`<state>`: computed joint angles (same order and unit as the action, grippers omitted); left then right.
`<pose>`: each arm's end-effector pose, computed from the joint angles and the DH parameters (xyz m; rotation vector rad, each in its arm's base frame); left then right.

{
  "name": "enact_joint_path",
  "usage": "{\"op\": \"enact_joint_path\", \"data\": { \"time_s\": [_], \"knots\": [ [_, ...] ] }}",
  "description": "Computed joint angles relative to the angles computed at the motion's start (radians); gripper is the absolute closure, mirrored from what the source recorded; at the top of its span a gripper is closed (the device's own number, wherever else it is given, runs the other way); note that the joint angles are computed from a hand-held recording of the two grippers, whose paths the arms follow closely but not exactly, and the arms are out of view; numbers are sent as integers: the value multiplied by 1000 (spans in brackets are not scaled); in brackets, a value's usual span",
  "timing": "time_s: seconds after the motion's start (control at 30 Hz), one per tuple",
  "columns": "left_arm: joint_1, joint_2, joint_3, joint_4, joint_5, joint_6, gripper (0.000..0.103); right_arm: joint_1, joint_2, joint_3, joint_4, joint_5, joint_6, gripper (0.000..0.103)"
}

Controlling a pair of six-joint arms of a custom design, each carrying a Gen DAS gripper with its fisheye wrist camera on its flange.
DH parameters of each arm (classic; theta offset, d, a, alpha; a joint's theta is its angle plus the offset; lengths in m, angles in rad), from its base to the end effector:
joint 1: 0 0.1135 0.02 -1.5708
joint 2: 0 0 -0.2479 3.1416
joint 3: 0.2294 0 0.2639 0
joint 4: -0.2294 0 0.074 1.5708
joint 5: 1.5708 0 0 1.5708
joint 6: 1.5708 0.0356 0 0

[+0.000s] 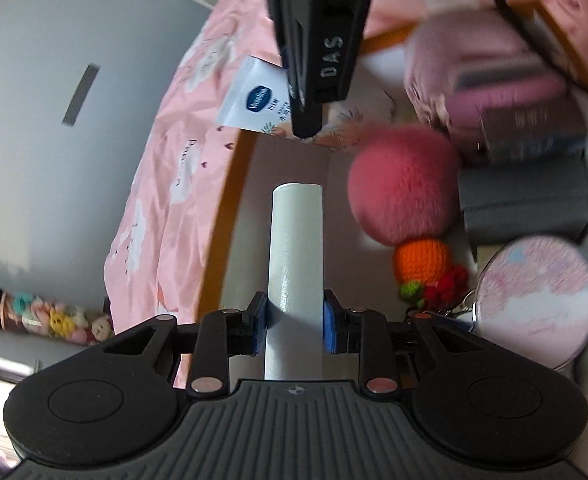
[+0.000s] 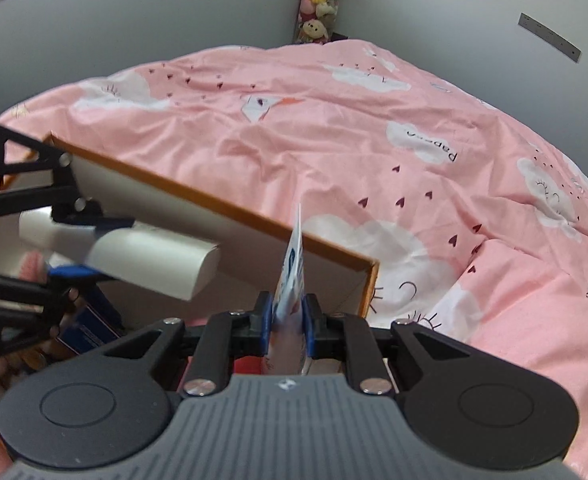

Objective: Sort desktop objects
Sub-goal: 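Carry the white box with the left tool while the right tool carries the tube over the orange box, then lower the white box into the orange box with the left tool while the right tool lowers the tube in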

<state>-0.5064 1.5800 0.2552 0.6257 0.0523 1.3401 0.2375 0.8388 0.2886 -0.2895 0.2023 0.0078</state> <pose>0.1975 -0.1117 0.0563 1.8491 1.3635 0.3782 0.1741 0.0348 0.1336 -0.1816 2.3850 -0.1288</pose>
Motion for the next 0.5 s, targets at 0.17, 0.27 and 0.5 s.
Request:
{"op": "enact_joint_path", "data": {
  "time_s": [0.17, 0.27, 0.5],
  "knots": [
    [3, 183, 30, 151, 1, 96, 71, -42, 49, -7, 43, -35, -21, 85],
    [2, 216, 51, 140, 7, 101, 71, -56, 69, -11, 54, -43, -27, 84],
    [-1, 249, 86, 57, 9, 138, 71, -49, 54, -18, 38, -50, -31, 85]
  ]
}}
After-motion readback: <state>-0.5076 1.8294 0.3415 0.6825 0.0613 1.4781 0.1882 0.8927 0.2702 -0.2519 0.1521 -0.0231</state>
